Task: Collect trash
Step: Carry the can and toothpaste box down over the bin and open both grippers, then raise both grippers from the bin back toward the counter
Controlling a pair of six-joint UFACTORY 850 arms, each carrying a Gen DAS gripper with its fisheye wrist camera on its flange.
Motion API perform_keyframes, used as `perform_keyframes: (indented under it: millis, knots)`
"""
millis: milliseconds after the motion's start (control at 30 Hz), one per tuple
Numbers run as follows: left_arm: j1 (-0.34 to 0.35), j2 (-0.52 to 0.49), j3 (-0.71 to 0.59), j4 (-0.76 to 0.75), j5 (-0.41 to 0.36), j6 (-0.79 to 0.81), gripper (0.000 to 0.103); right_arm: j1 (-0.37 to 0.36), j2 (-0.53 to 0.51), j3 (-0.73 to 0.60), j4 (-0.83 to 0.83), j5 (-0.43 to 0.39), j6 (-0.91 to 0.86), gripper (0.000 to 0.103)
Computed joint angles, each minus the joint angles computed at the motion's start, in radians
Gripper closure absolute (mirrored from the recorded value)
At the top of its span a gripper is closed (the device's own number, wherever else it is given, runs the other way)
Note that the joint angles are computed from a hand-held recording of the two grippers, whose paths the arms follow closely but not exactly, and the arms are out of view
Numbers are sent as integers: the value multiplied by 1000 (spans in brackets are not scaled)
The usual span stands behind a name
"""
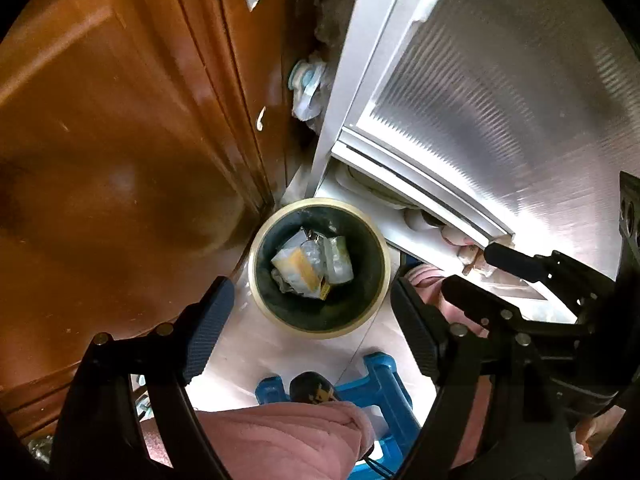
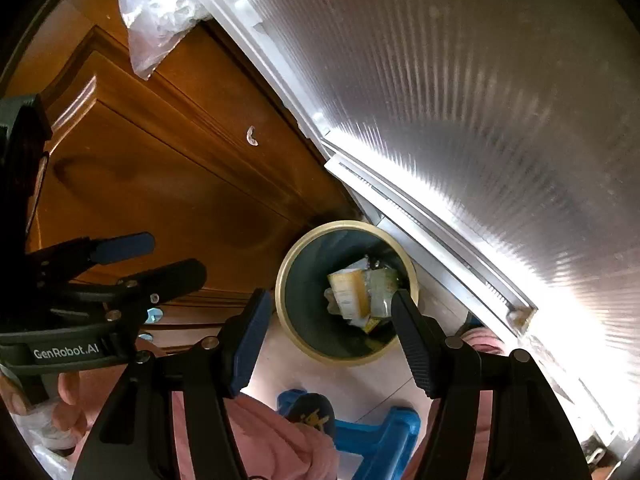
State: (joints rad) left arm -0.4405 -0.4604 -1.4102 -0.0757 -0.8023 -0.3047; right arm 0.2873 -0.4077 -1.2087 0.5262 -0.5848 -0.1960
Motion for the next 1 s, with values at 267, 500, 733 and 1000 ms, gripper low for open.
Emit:
perform_keyframes:
  millis: [267,500,733,1000]
  knots:
    - [-19,43,2,7,-1,-6,25,10,74,40,-25,-3,28,40]
    - [-40,95,12,43,-19,-48,25,25,134,66,-74,1,85,40]
    - [-49,167,27,10,-23,-30,25,59,230,78,-210,21,169,40]
    - [-54,238,10,-26,-20,10,25,93,324,40,-387,4,271,40]
